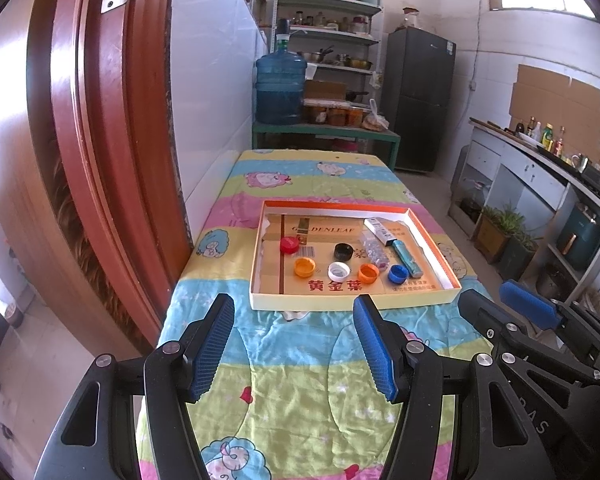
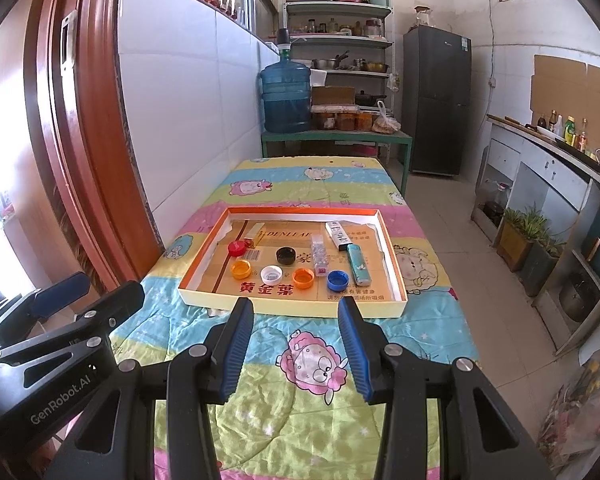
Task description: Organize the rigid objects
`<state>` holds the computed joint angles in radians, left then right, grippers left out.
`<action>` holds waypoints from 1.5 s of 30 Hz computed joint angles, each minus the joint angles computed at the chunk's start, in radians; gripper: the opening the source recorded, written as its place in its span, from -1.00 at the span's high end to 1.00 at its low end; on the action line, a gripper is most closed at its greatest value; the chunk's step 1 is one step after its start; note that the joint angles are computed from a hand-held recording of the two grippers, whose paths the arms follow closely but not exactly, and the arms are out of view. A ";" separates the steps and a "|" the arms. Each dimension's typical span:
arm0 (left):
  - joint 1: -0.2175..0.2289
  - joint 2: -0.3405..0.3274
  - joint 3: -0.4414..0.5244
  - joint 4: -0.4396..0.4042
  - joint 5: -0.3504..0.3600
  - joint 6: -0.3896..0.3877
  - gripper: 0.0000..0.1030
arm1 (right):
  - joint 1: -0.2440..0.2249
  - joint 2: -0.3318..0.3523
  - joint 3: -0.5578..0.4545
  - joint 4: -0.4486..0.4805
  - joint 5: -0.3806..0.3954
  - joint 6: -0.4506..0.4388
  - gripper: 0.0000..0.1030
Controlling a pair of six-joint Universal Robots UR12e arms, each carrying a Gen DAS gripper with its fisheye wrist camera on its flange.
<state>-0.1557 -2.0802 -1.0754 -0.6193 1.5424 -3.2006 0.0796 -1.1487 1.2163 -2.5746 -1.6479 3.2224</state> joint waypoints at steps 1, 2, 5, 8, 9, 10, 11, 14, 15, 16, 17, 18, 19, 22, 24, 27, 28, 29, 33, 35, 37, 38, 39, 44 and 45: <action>0.000 0.001 -0.002 0.001 0.000 0.000 -0.24 | 0.001 0.000 0.000 0.001 -0.002 0.000 0.15; 0.001 0.002 -0.005 0.003 0.001 0.000 -0.24 | 0.000 0.000 0.000 0.002 -0.001 0.000 0.15; 0.001 0.003 -0.007 0.003 0.000 0.000 -0.24 | 0.000 0.000 0.001 0.002 0.001 0.001 0.15; 0.001 0.003 -0.007 0.004 0.000 -0.001 -0.24 | -0.001 0.000 0.002 0.002 0.002 0.001 0.15; 0.001 0.002 -0.005 0.004 0.000 0.000 -0.24 | -0.001 0.000 0.002 0.002 0.002 0.001 0.15; 0.001 0.001 -0.004 0.002 0.000 0.000 -0.24 | -0.001 0.000 0.002 0.002 0.002 0.001 0.15; 0.001 0.002 -0.006 0.003 0.001 0.000 -0.24 | -0.001 0.000 0.001 0.003 0.002 0.001 0.15; 0.001 0.001 -0.004 0.002 0.000 0.000 -0.24 | -0.001 0.000 0.001 0.003 0.004 0.002 0.15; 0.001 0.002 -0.005 0.002 0.000 0.000 -0.24 | -0.001 0.000 0.001 0.003 0.004 0.002 0.15; 0.001 0.002 -0.005 0.003 0.000 0.001 -0.24 | -0.001 0.000 0.001 0.003 0.004 0.002 0.15; 0.001 0.002 -0.006 0.004 0.000 0.001 -0.24 | -0.001 0.000 0.001 0.003 0.004 0.002 0.15; 0.001 0.002 -0.004 0.002 -0.001 0.000 -0.24 | -0.001 0.000 0.001 0.002 0.005 0.001 0.15; 0.001 0.002 -0.005 0.001 -0.001 0.001 -0.24 | -0.001 0.000 0.001 0.003 0.004 0.001 0.15; 0.001 0.002 -0.004 -0.002 0.003 0.003 -0.24 | -0.001 0.001 0.000 0.004 0.004 0.002 0.15; 0.002 0.004 -0.009 -0.001 0.010 0.003 -0.24 | -0.001 0.001 0.000 0.004 0.003 0.002 0.15; 0.004 0.005 -0.013 -0.004 0.011 0.001 -0.24 | -0.001 0.001 0.000 0.003 0.003 0.001 0.15; 0.003 0.005 -0.013 -0.004 0.013 0.002 -0.24 | -0.001 0.001 0.000 0.004 0.003 0.001 0.15; 0.003 0.006 -0.013 -0.004 0.015 0.005 -0.24 | -0.001 0.001 0.000 0.004 0.003 0.001 0.15; 0.003 0.008 -0.017 0.002 0.002 0.004 -0.24 | -0.001 0.001 0.000 0.004 0.003 0.002 0.15; 0.001 0.008 -0.014 0.002 0.004 0.002 -0.24 | -0.001 0.001 0.000 0.004 0.003 0.001 0.15; 0.000 0.009 -0.014 0.004 0.007 0.001 -0.24 | -0.001 0.001 0.000 0.003 0.002 0.002 0.15; 0.000 0.009 -0.014 0.005 0.007 0.001 -0.24 | -0.001 0.001 0.000 0.004 0.003 0.002 0.15; 0.000 0.010 -0.015 0.006 0.008 0.000 -0.24 | -0.001 0.001 0.000 0.004 0.003 0.002 0.15; -0.002 0.011 -0.016 0.006 0.016 0.000 -0.24 | -0.001 0.000 0.000 0.003 0.003 0.001 0.15; -0.002 0.011 -0.016 0.007 0.017 0.000 -0.24 | -0.001 0.000 0.000 0.003 0.003 0.001 0.15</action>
